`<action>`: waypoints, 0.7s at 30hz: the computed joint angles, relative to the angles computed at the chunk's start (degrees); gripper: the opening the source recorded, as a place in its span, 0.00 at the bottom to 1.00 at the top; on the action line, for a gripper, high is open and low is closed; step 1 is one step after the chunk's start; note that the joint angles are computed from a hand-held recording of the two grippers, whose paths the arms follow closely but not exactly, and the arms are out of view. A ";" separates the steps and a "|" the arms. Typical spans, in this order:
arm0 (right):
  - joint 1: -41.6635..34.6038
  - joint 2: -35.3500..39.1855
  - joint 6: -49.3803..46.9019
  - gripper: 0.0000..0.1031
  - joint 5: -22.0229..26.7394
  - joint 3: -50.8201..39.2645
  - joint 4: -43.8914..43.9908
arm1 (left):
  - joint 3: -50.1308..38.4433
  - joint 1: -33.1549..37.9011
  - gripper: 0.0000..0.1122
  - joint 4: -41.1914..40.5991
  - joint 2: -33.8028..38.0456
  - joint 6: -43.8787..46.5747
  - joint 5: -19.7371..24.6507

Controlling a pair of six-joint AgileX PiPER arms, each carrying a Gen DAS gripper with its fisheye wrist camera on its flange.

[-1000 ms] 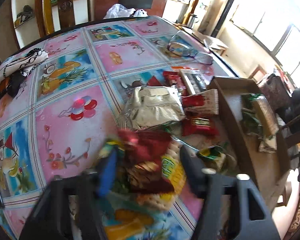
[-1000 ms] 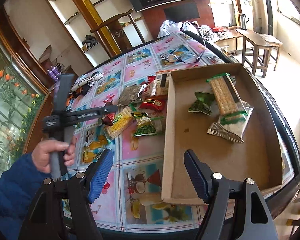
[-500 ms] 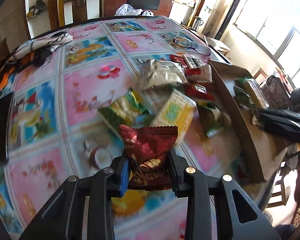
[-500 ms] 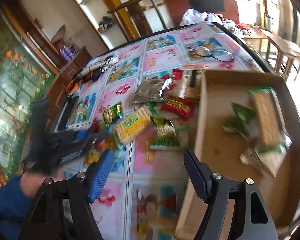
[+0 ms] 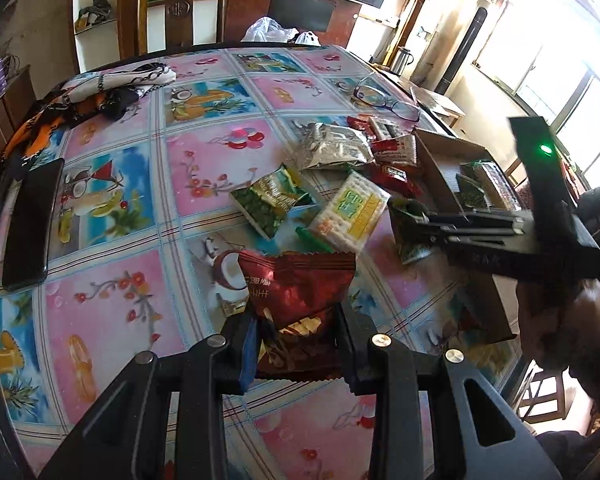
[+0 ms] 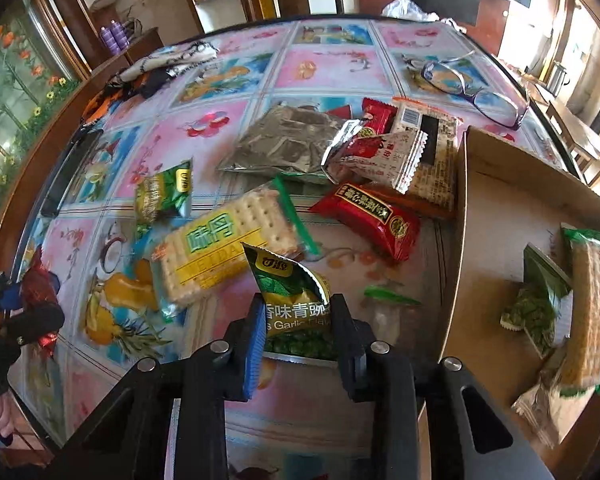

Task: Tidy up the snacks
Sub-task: 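Carry the red packet and green pea bag over the box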

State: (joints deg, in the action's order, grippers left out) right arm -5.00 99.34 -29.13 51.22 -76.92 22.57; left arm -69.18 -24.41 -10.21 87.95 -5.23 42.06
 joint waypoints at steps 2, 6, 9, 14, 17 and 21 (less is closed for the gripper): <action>-1.37 -3.19 -1.12 0.32 -0.42 3.15 3.21 | -1.07 -0.80 0.28 -0.05 0.60 0.01 0.02; -6.75 -9.70 -6.26 0.32 2.38 9.34 12.95 | -4.01 -3.31 0.28 -0.16 2.13 0.05 0.54; -11.68 -14.49 -9.77 0.32 4.98 13.85 17.48 | -7.37 -5.83 0.28 -0.26 4.00 -0.02 1.30; -21.92 -18.22 -12.76 0.32 9.56 15.98 20.24 | -15.01 -11.12 0.28 -0.08 8.53 -0.54 3.57; -29.14 -18.53 -14.43 0.32 11.64 15.07 21.68 | -21.08 -14.58 0.28 0.10 12.20 -0.64 5.53; -36.23 -18.16 -15.63 0.32 13.64 14.10 21.71 | -28.85 -18.12 0.28 -0.44 17.19 -0.35 8.23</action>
State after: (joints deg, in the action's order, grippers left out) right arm -41.23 81.18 -44.76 64.85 -62.82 44.29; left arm -98.02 -42.54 -10.65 105.14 -5.58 50.29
